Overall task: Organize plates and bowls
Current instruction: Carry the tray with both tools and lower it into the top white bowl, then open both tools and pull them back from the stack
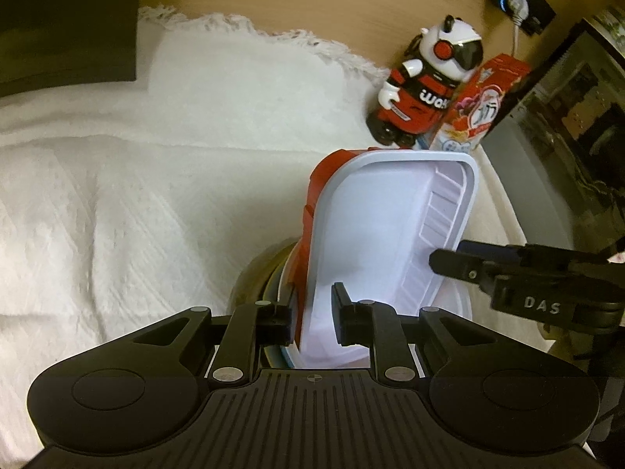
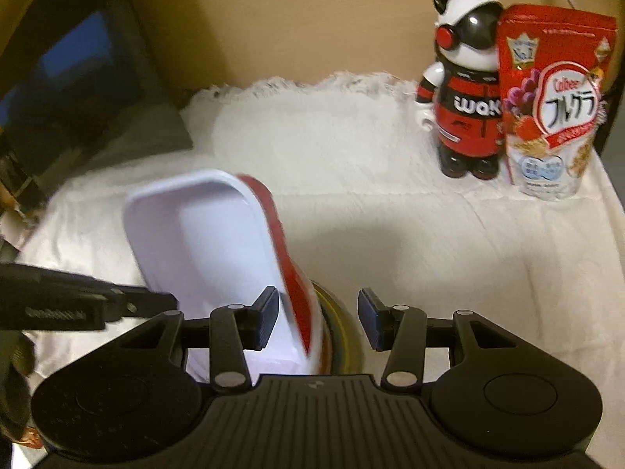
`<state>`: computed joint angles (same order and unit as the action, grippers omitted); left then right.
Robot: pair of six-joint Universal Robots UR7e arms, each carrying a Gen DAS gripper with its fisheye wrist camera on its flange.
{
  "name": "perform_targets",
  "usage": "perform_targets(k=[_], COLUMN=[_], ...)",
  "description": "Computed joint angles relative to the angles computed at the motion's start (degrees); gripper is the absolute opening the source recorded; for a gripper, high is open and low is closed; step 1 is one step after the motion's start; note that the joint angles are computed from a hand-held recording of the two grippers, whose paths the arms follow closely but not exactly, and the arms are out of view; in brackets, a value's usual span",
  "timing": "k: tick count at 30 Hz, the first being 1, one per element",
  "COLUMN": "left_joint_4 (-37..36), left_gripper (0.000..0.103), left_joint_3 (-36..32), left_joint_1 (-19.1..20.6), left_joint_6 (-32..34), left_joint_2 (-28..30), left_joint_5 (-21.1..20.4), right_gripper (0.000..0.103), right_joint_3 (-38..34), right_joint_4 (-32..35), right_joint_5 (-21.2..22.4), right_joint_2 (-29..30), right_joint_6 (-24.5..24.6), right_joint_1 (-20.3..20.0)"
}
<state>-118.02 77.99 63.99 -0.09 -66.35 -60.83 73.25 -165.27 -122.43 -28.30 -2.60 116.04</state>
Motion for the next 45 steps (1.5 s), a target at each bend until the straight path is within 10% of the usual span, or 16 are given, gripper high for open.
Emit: perform_targets(k=[16, 23, 32, 45], left_joint_4=[-4.81, -10.43, -27.95, -67.42], left_gripper=[0.02, 0.02, 0.02, 0.016], left_joint_3=[2.91, 8.27, 26.24, 55.9], left_joint_1=[0.19, -1.77, -7.53, -19.73], left_joint_6=[8.96, 5.98, -1.15, 9.71], left_joint_2=[-1.33, -4.86, -14.99, -21.63], left_joint_5=[-1.31, 1.87, 8.48, 22.5], right_gripper=[0.046, 0.047, 0.052, 0.055], right_joint_3=[1.99, 8.04, 20.7, 36.88], right_joint_4=[-4.64, -14.8, -29.81, -47.1], right_joint_5=[-4.48, -0.13, 2.24, -4.42], right_joint_2=[1.76, -0.61, -5.51, -5.03], right_joint_6=[2.54, -1.8, -6.62, -6.06], right_joint_1=[0.81, 1.36, 3.92, 8.03])
